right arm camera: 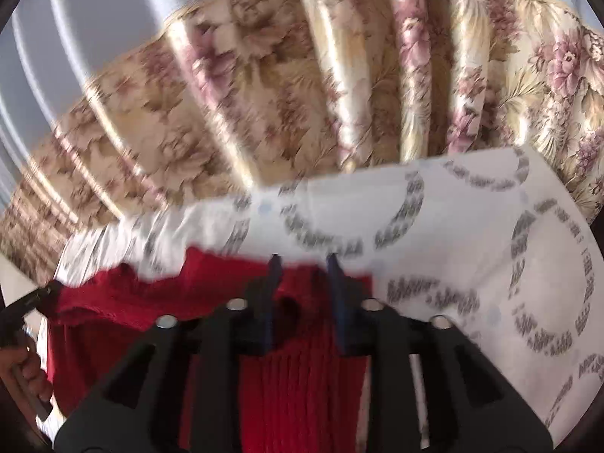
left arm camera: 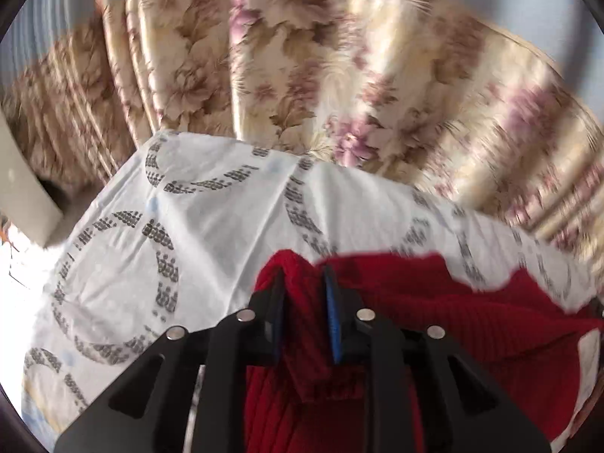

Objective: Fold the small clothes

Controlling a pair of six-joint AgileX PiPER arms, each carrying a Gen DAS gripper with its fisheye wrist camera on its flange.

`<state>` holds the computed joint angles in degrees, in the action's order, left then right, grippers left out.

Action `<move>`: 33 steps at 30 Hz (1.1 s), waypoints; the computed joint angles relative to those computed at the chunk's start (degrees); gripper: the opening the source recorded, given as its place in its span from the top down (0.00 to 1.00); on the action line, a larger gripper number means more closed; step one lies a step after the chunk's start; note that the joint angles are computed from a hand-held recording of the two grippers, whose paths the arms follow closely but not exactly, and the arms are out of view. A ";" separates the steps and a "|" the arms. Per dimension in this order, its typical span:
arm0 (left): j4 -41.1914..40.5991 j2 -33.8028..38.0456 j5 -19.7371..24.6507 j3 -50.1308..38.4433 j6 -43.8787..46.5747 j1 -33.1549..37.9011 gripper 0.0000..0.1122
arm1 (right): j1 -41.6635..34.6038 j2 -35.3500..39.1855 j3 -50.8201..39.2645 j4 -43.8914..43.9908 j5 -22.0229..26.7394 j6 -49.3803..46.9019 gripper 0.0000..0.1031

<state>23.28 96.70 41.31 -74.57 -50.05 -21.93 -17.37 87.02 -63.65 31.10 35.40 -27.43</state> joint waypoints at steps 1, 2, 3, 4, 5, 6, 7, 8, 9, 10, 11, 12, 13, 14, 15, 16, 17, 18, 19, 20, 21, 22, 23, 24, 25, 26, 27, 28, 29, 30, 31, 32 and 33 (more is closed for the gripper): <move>-1.42 1.44 2.11 -2.74 2.18 0.79 0.67 | -0.48 0.30 -1.15 -0.15 -0.53 1.36 0.51; -0.82 2.30 4.54 -4.85 2.89 0.79 0.35 | -1.34 -0.24 -1.14 1.58 -0.76 0.42 0.49; 0.99 1.79 4.91 -5.33 2.45 0.65 0.30 | -2.17 -0.89 -1.34 2.81 -0.64 -0.40 0.49; 4.29 -1.02 3.96 -3.95 0.54 0.69 0.30 | -2.97 -1.72 -1.40 3.86 -0.11 -1.63 0.49; 5.30 -2.11 3.99 -3.70 -0.04 0.78 0.27 | -3.53 -2.63 -1.15 4.63 0.08 -2.90 0.48; 4.03 -3.78 3.49 -3.41 1.64 1.87 0.24 | -3.56 -3.67 -0.80 4.41 -0.24 -3.59 0.47; 2.19 -4.69 3.77 -3.53 3.97 2.68 0.23 | -3.71 -5.47 0.19 4.04 -0.64 -4.83 0.47; 2.65 -6.19 4.13 -2.72 4.75 2.64 0.23 | -3.95 -6.77 1.02 4.05 -0.98 -5.58 0.44; 5.40 -7.78 4.81 -1.26 3.82 1.56 0.22 | -4.44 -8.21 1.92 4.64 -1.04 -6.77 0.39; 9.52 -9.46 5.27 1.00 1.25 -0.19 0.22 | -4.98 -9.42 2.73 5.69 -0.73 -8.51 0.37; 11.54 -10.34 5.53 2.30 -0.29 -1.28 0.21 | -5.83 -10.88 3.89 7.28 0.40 -11.25 0.33; 14.06 -11.83 5.93 4.77 -2.93 -3.09 0.21 | -5.96 -11.89 4.81 6.93 0.85 -11.69 0.31; 15.42 -13.10 5.68 7.05 -5.04 -4.51 0.21 | -5.75 -12.59 5.60 5.82 1.52 -11.38 0.31; 16.58 -14.77 4.38 10.25 -7.53 -6.19 0.21 | -5.40 -12.87 6.21 4.73 2.29 -11.24 0.29; 18.35 -15.51 4.46 12.63 -10.59 -8.33 0.21 | -4.93 -12.94 6.84 3.07 3.17 -10.78 0.28; 20.05 -15.98 5.38 14.09 -13.03 -10.32 0.21 | -4.49 -13.24 7.81 1.60 3.48 -10.06 0.28; 23.53 -16.49 6.34 16.50 -17.54 -13.35 0.21 | -4.06 -14.30 10.05 -0.33 2.87 -9.19 0.28; 27.26 -16.82 7.90 18.76 -22.12 -16.41 0.21 | -3.96 -15.08 11.65 -1.38 2.29 -9.14 0.28; 29.55 -16.90 9.68 20.65 -25.33 -19.00 0.21 | -4.38 -15.98 13.64 -1.84 1.75 -9.80 0.28; 30.88 -17.23 10.04 22.30 -27.29 -20.29 0.21 | -5.00 -16.72 15.28 -1.78 1.50 -10.70 0.28; 32.16 -17.85 10.66 24.19 -29.56 -21.71 0.21 | -6.46 -17.70 17.36 -0.74 1.40 -12.69 0.28; 33.14 -18.80 11.75 26.72 -32.13 -23.39 0.21 | -7.79 -18.45 18.81 0.61 1.70 -14.74 0.28; 33.51 -19.75 11.68 28.59 -33.24 -24.06 0.21 | -10.11 -19.61 20.87 2.57 2.78 -18.30 0.28; 33.80 -20.76 11.90 30.39 -34.27 -24.73 0.21 | -12.00 -20.70 22.48 4.43 3.61 -21.13 0.28; 34.29 -22.25 12.48 33.03 -35.90 -25.69 0.21 | -14.31 -21.50 23.94 7.06 5.12 -24.91 0.28; 34.33 -23.51 12.29 34.74 -36.52 -25.83 0.21 | -17.36 -22.47 25.65 9.78 7.97 -29.78 0.28; 34.08 -25.63 10.95 36.96 -36.75 -25.68 0.21 | -20.10 -23.31 27.24 12.10 10.27 -33.82 0.29; 33.38 -27.90 9.07 39.13 -36.40 -25.24 0.21 | -21.53 -23.64 27.85 13.08 11.62 -35.84 0.30; 32.69 -29.18 7.88 40.46 -36.00 -24.81 0.21 | -22.29 -24.23 28.57 13.17 12.88 -37.35 0.36; 32.39 -30.53 6.53 41.96 -35.89 -24.65 0.21 | -22.24 -24.78 29.04 12.70 13.17 -37.77 0.42; 32.91 -31.95 3.66 44.15 -36.49 -24.25 0.21 | -21.92 -25.23 29.39 12.43 13.17 -37.75 0.44; 32.66 -32.08 2.55 44.79 -36.76 -24.04 0.21 | -21.56 -25.39 29.84 12.15 13.01 -37.67 0.46; 31.65 -31.99 1.78 44.72 -35.99 -23.59 0.21 | -21.02 -25.07 30.07 11.98 12.61 -37.19 0.48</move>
